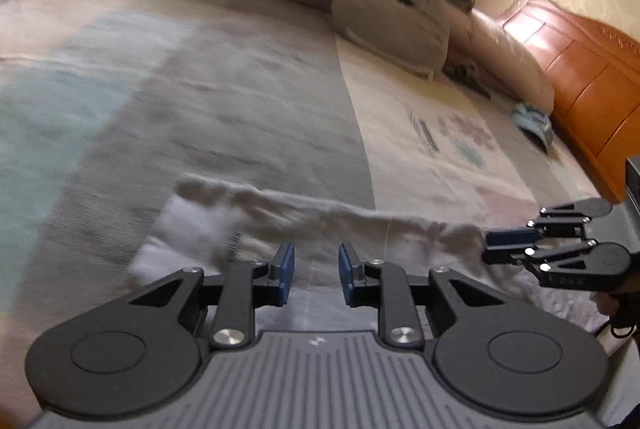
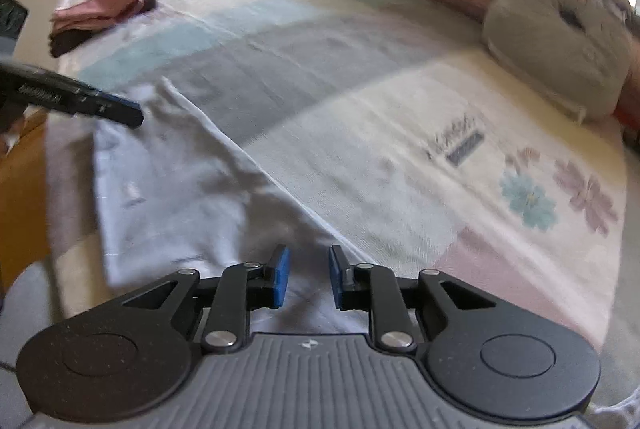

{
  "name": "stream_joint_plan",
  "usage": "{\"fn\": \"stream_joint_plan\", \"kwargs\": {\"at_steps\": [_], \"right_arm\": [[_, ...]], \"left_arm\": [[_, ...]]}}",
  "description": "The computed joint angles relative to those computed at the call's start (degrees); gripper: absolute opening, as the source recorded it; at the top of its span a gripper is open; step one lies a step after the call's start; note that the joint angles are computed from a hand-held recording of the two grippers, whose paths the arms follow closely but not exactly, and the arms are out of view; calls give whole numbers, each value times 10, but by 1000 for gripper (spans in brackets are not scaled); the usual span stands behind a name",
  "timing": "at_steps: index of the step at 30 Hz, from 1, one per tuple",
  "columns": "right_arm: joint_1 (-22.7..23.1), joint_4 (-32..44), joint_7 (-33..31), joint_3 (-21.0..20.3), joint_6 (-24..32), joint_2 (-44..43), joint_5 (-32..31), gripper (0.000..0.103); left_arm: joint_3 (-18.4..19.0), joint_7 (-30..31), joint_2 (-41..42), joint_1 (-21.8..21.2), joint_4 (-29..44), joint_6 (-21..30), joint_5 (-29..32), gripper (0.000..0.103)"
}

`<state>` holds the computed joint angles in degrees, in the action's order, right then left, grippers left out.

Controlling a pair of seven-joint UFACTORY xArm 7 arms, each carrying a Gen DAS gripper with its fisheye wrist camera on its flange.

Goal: Fold clothes

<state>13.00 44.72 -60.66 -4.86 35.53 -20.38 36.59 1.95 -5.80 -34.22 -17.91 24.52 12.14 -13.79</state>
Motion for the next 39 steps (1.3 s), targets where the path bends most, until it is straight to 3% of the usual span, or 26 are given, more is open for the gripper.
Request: {"fn": "stream_joint_plan", "kwargs": {"at_steps": [1,4,6,9,12,16,17,21,24,28,32,35,37,39], "right_arm": [[-1,2,-3,-2,-7,9,2,23],[-22,6,20,3,-14,12,-21,19],[-34,-8,31,13,-30,-11,-61,30],[-16,-20,-14,-23,35,-56,-52,43],[-26,-65,-26,-25,43,-112,-76,47],[-55,-131,-20,-43,32,-170,-115,48],[-62,-141,-19,-54,32,-181,-120,53],[-115,-141,3,-88,81,-204,-161,65],[-137,-112,34,-93,121,-195,-173,64],[-106,-100,11,-110,86,-193,-123,65],[-60,-66,4,-109,35,-120,-69,65],[-59,-42,35,-73,3,-53,-56,65],[-65,-47,56,-47,-46,-26,-62,71],[-47,-47,32,-54,-86,-10,-29,75]], "left_arm": [[-20,-14,14,20,3,-2,12,23],[-11,-25,9,19,7,5,6,24],[-30,-28,2,36,10,8,27,29],[-47,-13,-2,43,3,-12,63,36],[-55,-16,7,49,-1,-13,78,36],[-39,-11,5,35,-23,-46,78,39],[-37,-11,5,33,-22,-44,78,39],[-46,-19,9,43,-6,-20,84,38],[-69,-32,10,58,3,-23,99,38],[-73,-38,31,57,19,-21,110,38],[-87,-56,46,73,23,-23,123,39],[-101,-75,49,91,24,-25,137,39],[-113,-92,54,106,29,-22,150,39],[-126,-112,58,118,39,-11,162,39]]}}
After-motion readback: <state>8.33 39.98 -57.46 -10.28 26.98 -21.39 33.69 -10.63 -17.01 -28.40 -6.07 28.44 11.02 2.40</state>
